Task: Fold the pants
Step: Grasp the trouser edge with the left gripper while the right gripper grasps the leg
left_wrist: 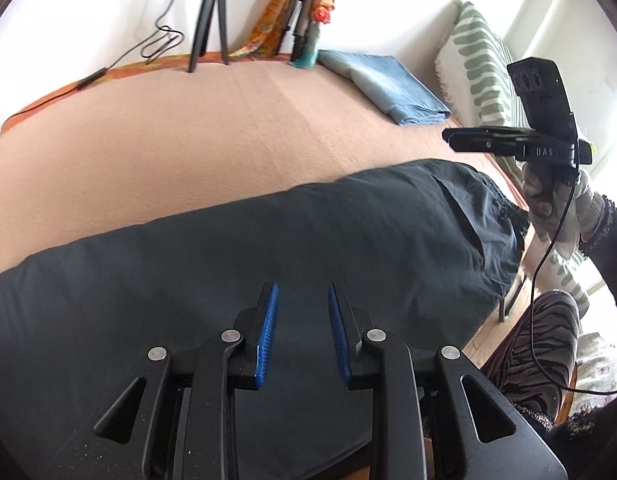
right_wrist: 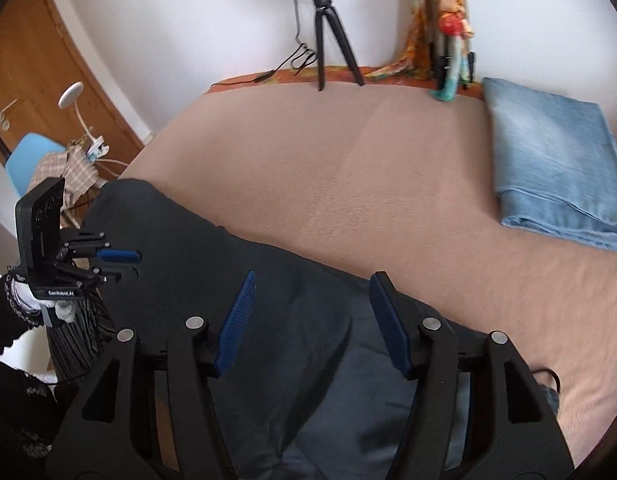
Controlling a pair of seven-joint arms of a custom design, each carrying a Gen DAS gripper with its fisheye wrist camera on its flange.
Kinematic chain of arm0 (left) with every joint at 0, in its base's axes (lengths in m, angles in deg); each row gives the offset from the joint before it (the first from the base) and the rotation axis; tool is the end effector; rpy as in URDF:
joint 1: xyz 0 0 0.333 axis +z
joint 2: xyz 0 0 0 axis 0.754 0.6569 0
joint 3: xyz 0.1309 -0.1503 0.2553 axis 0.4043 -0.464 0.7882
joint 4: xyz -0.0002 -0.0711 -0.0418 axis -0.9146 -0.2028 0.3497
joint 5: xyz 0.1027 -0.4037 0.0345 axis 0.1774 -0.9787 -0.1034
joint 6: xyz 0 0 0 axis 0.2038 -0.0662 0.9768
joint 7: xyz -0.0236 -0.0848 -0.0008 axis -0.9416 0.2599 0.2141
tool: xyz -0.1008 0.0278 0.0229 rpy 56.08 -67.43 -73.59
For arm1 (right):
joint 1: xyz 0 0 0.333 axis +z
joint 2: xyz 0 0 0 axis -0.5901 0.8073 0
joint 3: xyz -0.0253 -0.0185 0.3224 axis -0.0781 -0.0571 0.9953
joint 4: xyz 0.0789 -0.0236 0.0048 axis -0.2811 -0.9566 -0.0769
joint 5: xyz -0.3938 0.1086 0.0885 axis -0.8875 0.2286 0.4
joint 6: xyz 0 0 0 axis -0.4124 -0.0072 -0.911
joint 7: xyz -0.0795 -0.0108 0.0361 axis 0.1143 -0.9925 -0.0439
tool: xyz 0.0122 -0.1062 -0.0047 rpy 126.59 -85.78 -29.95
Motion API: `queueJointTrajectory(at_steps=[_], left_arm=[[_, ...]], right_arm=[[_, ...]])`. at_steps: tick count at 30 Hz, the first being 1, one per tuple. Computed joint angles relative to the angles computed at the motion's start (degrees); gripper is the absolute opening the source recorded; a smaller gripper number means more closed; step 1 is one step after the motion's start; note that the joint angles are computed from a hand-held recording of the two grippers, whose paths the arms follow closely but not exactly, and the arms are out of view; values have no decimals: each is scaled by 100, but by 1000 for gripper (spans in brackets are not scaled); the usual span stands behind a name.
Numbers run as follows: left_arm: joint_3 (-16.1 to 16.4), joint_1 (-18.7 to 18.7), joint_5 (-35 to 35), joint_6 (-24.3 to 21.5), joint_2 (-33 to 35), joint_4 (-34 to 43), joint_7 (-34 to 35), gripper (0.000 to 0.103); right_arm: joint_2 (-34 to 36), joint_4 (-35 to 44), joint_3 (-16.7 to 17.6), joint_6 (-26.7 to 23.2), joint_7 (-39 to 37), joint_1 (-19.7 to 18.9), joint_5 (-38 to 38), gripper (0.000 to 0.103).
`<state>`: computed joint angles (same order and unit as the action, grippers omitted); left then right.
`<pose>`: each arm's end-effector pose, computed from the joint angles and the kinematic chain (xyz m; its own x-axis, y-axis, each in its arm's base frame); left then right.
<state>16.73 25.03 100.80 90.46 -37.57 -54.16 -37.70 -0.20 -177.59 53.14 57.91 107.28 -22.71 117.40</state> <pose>0.4533 -0.4202 0.4989 -0.1058 -0.9553 0.2760 -0.8297 -0.0682 -0.5540 0.5622 0.1594 0.5425 0.7575 -0.6186 -0.2085 -0.6036 -0.5421 -0.5846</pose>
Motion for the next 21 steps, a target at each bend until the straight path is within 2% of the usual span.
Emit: queueJointTrajectory(at_steps=[7, 10, 14, 16, 17, 18, 21], left_arm=[[56, 224, -8, -242, -453, -335, -160, 24], [40, 331, -1, -293, -518, -356, -198, 24], [53, 463, -26, -273, -583, -395, -239, 24], [58, 510, -36, -238, -558, -371, -262, 24], [65, 526, -54, -234, -522, -333, -236, 24], [74, 534, -78, -248, -463, -269, -174, 24], [96, 535, -58, -290, -265, -42, 9, 24]], right_arm=[[1117, 1046, 410, -704, -189, 249, -668, 62], [1373, 1267, 560, -935, -407, 315, -880, 62], [1436, 1216, 679, -956, -587, 408, -1039, 62], [1379, 1097, 713, -853, -634, 463, -1094, 46], [1309, 999, 722, -786, -636, 491, -1130, 19], [1210, 860, 728, -642, -604, 530, -1185, 10], [717, 230, 735, 23, -697, 625, -1089, 7]])
